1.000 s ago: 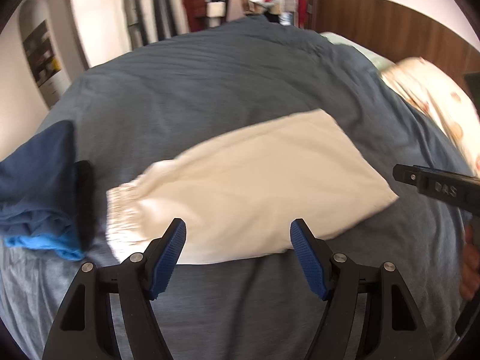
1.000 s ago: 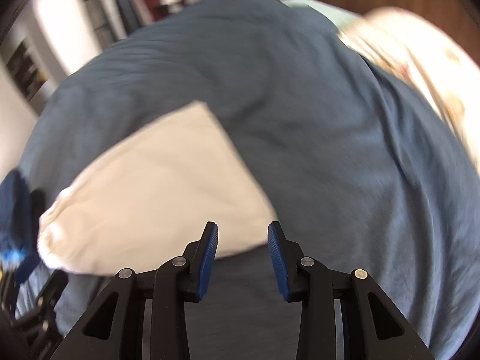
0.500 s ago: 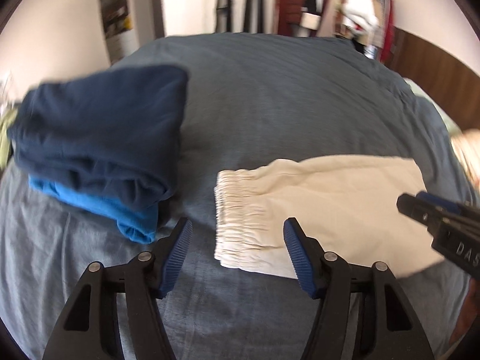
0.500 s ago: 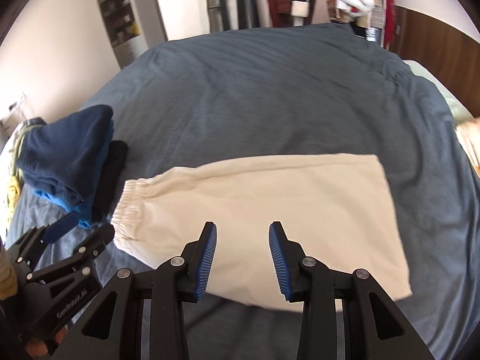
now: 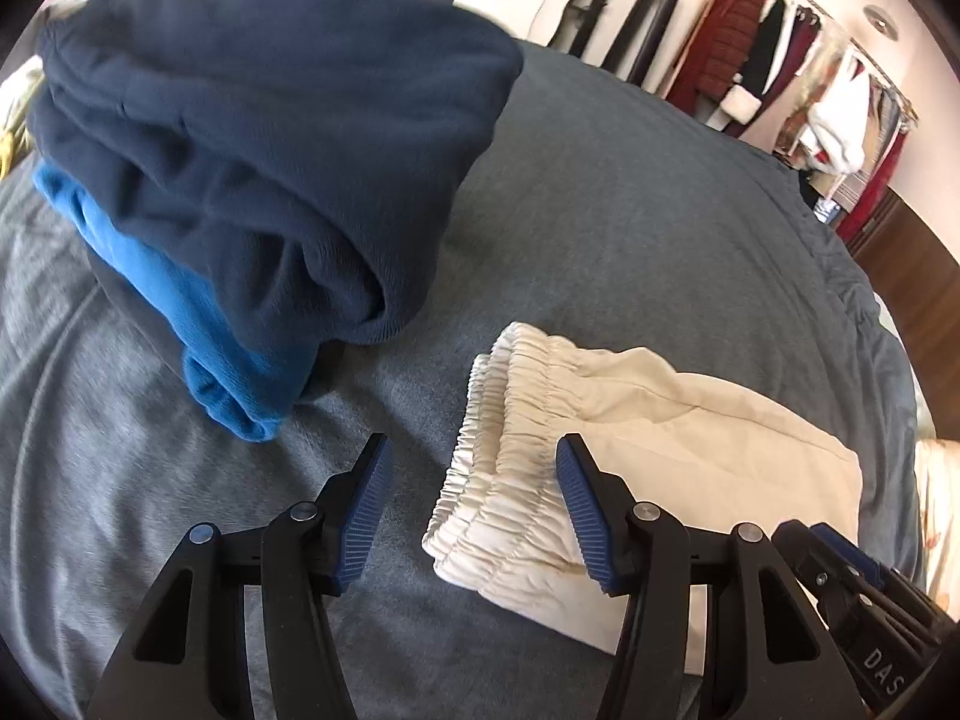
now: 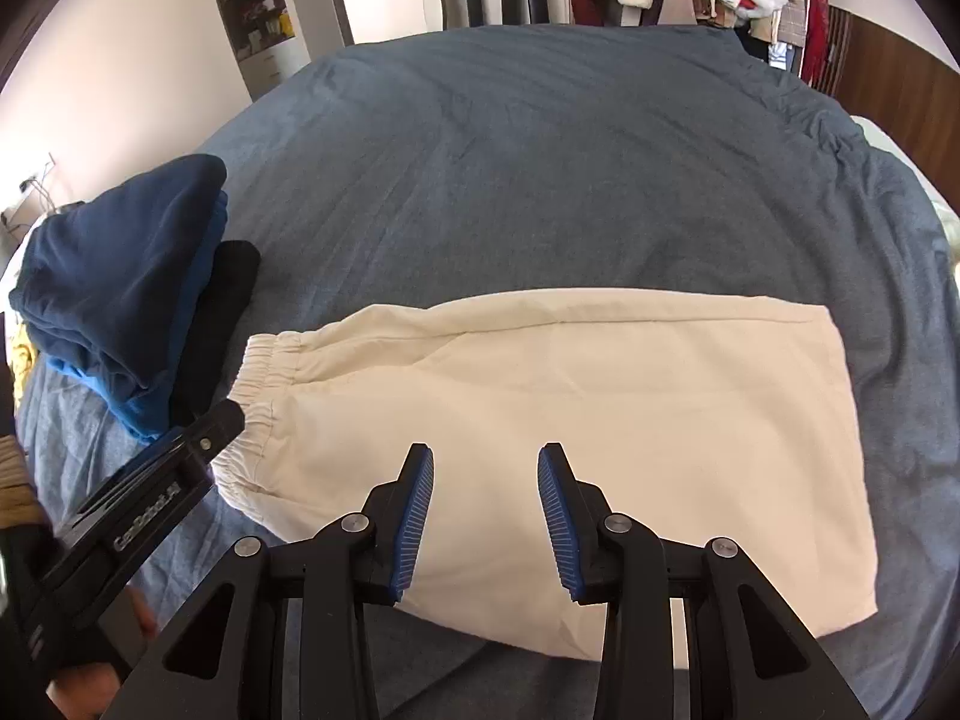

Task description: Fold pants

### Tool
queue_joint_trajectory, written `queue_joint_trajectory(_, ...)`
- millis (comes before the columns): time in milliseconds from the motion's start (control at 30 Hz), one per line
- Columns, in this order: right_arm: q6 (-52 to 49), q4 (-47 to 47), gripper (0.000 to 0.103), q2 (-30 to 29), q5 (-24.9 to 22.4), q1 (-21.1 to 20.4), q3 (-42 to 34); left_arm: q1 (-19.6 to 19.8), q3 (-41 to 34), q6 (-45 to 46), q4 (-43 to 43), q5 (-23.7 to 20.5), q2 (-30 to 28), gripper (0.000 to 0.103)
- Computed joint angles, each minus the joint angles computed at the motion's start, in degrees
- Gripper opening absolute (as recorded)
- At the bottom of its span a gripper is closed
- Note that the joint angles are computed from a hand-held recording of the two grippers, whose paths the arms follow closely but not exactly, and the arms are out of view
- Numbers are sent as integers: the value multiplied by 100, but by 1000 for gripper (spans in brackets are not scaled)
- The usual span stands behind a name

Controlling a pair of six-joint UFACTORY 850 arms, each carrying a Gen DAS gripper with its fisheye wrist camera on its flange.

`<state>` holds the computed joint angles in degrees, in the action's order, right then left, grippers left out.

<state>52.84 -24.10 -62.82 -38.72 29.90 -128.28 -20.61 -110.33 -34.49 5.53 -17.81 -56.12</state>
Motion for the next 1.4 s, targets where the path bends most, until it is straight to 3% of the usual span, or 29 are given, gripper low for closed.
queue_joint_trajectory(333, -263, 353, 37, -360, -242, -35, -423, -6, -36, 152, -390, 12, -239, 55)
queue_joint_trajectory(700, -421, 597, 37, -468, -459, -47, -513, 38, -483, 1751, -1974, 68, -663, 54)
queue_joint_trajectory(800, -446, 644, 37, -527, -517, -54, -605, 49, -721, 2819, -2827, -145, -822, 54)
queue_joint_trajectory(933, -436, 647, 37, -586, -585, -56, -709, 41, -757, 3020, -2882, -150, -867, 55)
queue_joint_trajectory(1133, -407, 623, 37, -602, -609, -46, -736, 302, -825, 4080, -4355, -743, -852, 43)
queue_joint_trajectory(1200, -339, 608, 37, -572, -572, -44, -666, 338, -778, 4063, -4456, -827, -772, 37)
queue_joint_trajectory(1400, -191, 542, 37, -447, -408, -32, -414, 171, -365, 4181, -3959, -332, -299, 24)
